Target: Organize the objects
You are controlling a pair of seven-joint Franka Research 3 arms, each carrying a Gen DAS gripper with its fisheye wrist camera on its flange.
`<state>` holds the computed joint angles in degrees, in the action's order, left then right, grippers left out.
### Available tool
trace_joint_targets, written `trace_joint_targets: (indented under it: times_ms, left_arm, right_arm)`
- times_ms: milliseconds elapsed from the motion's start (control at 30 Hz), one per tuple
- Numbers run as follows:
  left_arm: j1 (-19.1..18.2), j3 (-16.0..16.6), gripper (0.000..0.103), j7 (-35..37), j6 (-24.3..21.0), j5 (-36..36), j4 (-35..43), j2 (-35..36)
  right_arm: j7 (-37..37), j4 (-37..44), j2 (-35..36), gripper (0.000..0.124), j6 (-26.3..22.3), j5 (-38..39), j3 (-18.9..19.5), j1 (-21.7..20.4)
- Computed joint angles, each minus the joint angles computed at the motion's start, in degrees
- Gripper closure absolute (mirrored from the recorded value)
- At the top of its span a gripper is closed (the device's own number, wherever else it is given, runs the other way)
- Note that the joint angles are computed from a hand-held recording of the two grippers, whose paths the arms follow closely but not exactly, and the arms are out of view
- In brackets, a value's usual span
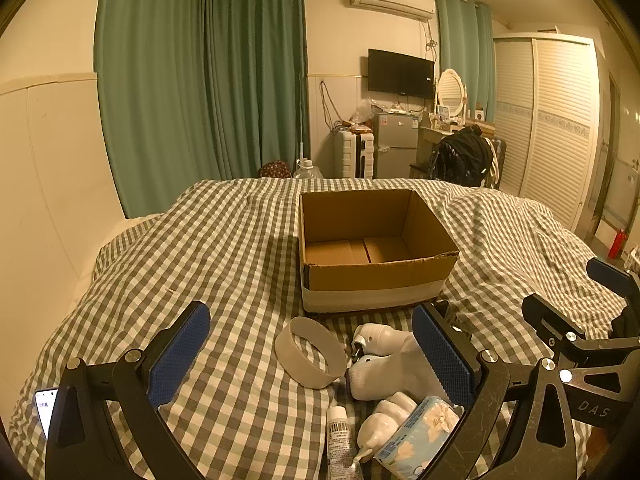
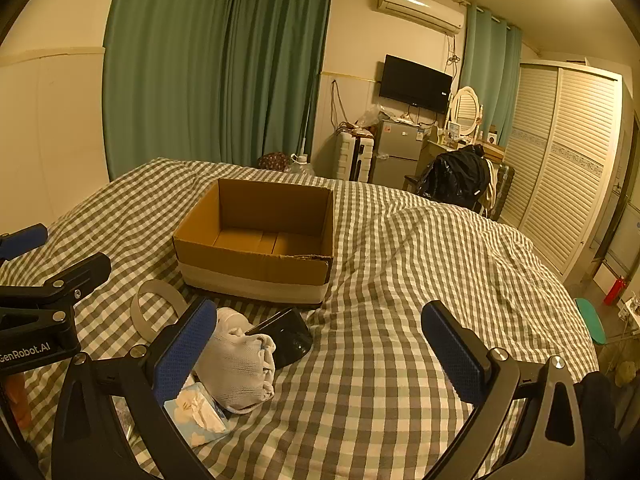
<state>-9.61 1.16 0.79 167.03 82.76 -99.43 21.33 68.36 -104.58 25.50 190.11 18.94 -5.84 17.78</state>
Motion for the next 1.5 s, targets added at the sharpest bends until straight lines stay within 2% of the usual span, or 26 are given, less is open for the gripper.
trace_joint_targets:
  times_ms: [167,600,1267,1500]
  left_arm:
    - [-0.1,0.1,0.000,-0.4,0.0,0.4,-0.2,-0.1]
    - [-0.3,-0.2,0.000,-0.6,-1.3,1.7,-0.4,-0.4]
    - [-0.2,-0.3,0.000,3.6,-1.1,-2.3,-0.1,-0.2]
    - [-0.2,0.0,0.000,4.7,-1.5,-3.4,-0.5,-0.2]
  right_arm:
    - [-0.2,-1.8,-0.1,0.021,1.7,0.6,0.1,0.7]
    - [-1.2,-1.9,-0.1,0.021,1.8,1.5,0.9,0.2]
    - [-1.8,-2.4,-1.5,0.021,1.8,-1.9,8.3,-6.6]
    - [-1.7,-2.7,-2.0,0.021,1.5,-2.9,9.7,-7.8]
